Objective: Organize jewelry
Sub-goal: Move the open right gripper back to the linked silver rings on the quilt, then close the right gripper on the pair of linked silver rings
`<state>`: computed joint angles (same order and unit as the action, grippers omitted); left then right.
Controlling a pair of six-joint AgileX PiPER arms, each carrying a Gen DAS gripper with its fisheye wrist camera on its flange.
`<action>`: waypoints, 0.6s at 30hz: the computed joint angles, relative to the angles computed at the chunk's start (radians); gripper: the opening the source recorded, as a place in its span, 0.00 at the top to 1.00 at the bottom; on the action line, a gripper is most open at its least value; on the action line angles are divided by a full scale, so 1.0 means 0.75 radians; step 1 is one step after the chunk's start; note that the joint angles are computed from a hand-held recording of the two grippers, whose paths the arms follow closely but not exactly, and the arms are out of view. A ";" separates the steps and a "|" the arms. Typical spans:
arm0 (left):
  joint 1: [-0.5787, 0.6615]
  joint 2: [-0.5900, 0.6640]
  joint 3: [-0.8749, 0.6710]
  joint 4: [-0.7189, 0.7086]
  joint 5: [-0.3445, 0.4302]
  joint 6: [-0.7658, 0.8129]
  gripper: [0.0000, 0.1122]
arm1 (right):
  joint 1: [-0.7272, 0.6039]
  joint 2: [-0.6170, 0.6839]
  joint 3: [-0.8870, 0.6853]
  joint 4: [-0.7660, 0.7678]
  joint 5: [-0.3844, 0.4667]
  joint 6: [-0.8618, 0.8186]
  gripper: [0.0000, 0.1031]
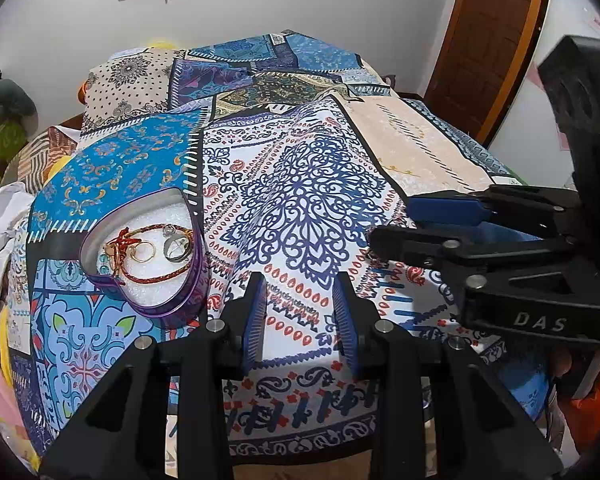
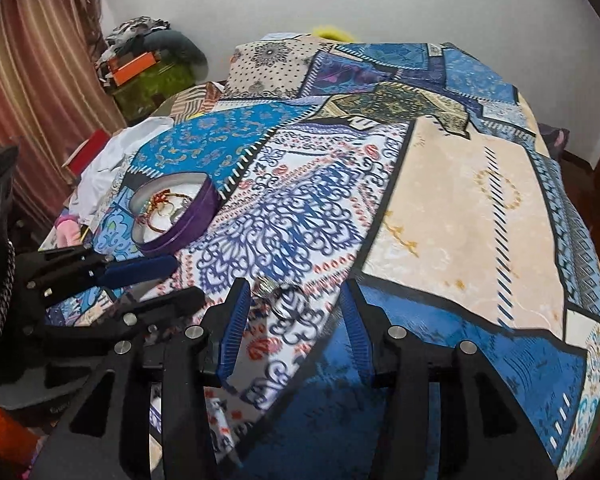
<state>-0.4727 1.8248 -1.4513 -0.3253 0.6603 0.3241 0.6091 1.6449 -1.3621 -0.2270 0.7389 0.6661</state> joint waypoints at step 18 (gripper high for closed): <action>-0.081 0.056 -0.076 -0.080 0.019 0.062 0.75 | -0.004 -0.163 0.159 -0.121 -0.049 0.175 0.74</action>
